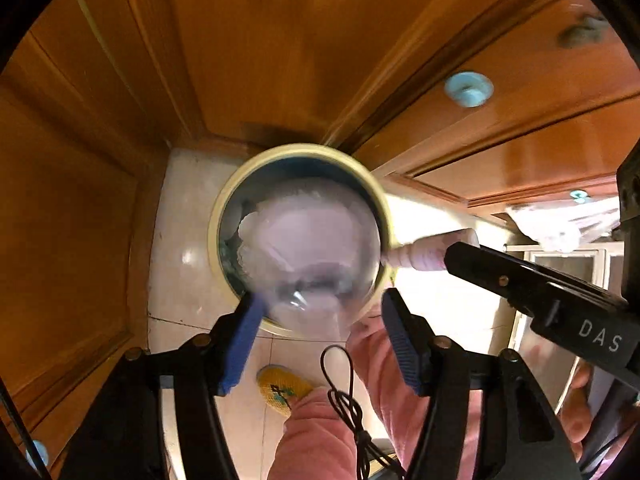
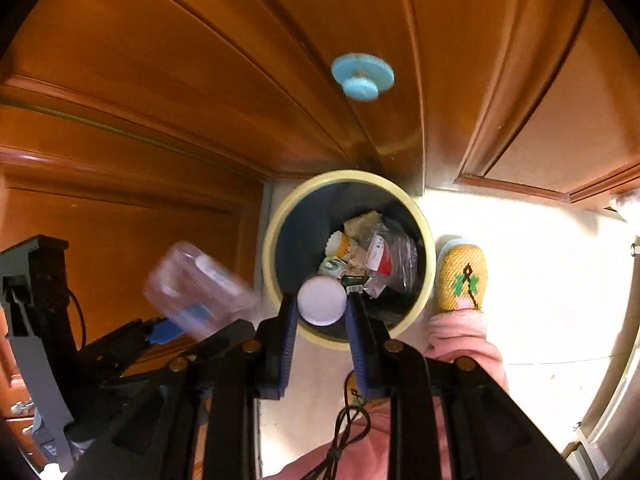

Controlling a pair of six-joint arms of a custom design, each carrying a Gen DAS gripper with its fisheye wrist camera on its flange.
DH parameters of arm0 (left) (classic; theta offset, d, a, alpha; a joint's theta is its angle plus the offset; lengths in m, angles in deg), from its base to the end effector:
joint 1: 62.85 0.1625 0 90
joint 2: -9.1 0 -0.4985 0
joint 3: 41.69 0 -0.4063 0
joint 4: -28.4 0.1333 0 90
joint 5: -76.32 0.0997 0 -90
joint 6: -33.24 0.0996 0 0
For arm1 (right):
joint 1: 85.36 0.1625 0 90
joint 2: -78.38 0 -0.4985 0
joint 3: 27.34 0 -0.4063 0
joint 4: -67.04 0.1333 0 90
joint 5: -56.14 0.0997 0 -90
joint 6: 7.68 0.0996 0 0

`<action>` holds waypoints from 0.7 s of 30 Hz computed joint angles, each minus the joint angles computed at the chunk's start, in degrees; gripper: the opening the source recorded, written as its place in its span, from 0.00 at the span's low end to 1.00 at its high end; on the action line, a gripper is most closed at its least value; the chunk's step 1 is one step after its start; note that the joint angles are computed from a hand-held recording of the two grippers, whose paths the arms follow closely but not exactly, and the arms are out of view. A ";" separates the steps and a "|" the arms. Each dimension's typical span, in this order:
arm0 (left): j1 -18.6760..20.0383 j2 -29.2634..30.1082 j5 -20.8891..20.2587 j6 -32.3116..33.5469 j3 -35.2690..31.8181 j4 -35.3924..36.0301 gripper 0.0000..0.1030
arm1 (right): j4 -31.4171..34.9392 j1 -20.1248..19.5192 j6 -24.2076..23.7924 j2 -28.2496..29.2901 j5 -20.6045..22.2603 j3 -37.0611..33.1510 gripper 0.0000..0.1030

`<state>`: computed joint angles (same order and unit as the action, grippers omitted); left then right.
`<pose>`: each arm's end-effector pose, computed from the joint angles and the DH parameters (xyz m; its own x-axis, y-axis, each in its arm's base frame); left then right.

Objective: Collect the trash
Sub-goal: 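Carry both bottles down over the bin and open both tools, then raise both tools back toward the counter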

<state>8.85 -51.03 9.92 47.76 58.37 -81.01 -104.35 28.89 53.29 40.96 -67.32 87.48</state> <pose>-0.0306 -0.6442 0.2136 -0.7258 0.6305 -0.2751 0.4918 0.7552 0.4333 0.3137 -0.5055 -0.0071 -0.7350 0.6460 0.2061 0.4800 0.7104 -0.5147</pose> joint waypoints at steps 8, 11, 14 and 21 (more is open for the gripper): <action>-0.53 0.78 3.74 0.12 -0.06 -2.75 0.78 | 2.02 -0.31 -0.58 0.62 -0.50 -1.19 0.25; -0.75 -0.84 3.83 1.53 0.02 -4.02 0.78 | 4.51 0.99 -1.67 0.21 -0.47 -2.44 0.25; -1.74 -2.77 3.62 0.27 -0.48 -2.98 0.78 | 7.91 2.66 -2.39 -0.86 -0.55 -3.77 0.25; -5.57 -7.50 3.43 -7.67 -5.40 5.56 0.78 | 18.70 7.60 -2.78 -3.62 -1.46 -9.64 0.25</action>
<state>3.28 -58.53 13.36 40.09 52.97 -75.46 -85.65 36.49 50.51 37.34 -68.78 77.85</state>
